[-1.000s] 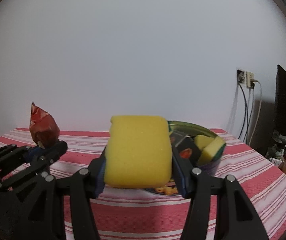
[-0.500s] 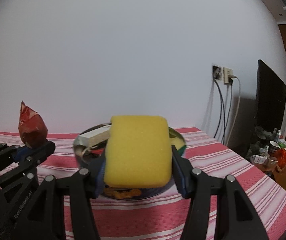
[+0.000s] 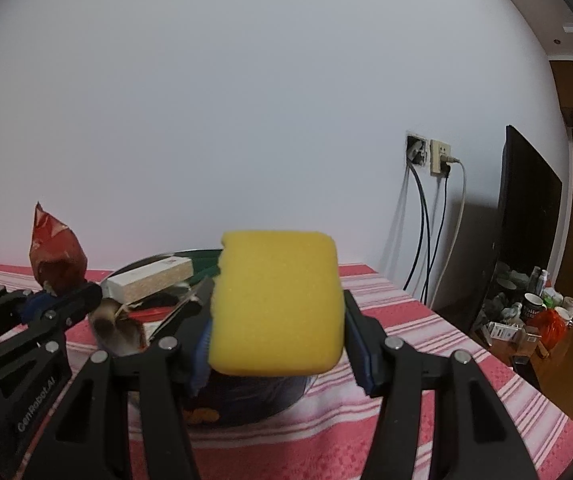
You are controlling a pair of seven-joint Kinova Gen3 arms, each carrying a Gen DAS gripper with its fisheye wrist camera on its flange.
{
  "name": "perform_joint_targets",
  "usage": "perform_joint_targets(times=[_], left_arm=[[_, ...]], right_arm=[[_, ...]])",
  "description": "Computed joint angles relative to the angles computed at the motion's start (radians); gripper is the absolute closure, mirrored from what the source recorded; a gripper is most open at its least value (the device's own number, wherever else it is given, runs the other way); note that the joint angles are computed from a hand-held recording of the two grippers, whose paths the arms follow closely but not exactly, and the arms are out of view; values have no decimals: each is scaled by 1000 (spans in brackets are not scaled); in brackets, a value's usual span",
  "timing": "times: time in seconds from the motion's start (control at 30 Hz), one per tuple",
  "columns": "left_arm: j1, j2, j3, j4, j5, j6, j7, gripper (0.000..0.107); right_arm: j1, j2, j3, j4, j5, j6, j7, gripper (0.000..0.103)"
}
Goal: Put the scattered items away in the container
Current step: 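Carry the red pastry packet and yellow sponge over the tin with both tools, then open both tools to drop the pastry packet and sponge into the tin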
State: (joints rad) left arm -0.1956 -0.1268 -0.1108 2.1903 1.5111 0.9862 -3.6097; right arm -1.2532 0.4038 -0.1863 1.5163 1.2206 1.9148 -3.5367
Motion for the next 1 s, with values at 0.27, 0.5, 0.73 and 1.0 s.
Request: perform_joint_targets(times=[0.27, 0.5, 0.73, 1.0], left_arm=[[27, 42, 32, -39, 20, -42, 49, 97], [56, 87, 60, -93, 14, -99, 105, 97], [119, 127, 110, -170, -53, -236, 224, 97], [155, 189, 138, -322, -295, -289, 504, 97]], right_arm=[[56, -22, 8, 38, 27, -65, 23, 47], [139, -60, 7, 68, 23, -157, 21, 47], [223, -99, 5, 87, 4, -266, 43, 47], [425, -161, -28, 20, -124, -489, 260, 47]])
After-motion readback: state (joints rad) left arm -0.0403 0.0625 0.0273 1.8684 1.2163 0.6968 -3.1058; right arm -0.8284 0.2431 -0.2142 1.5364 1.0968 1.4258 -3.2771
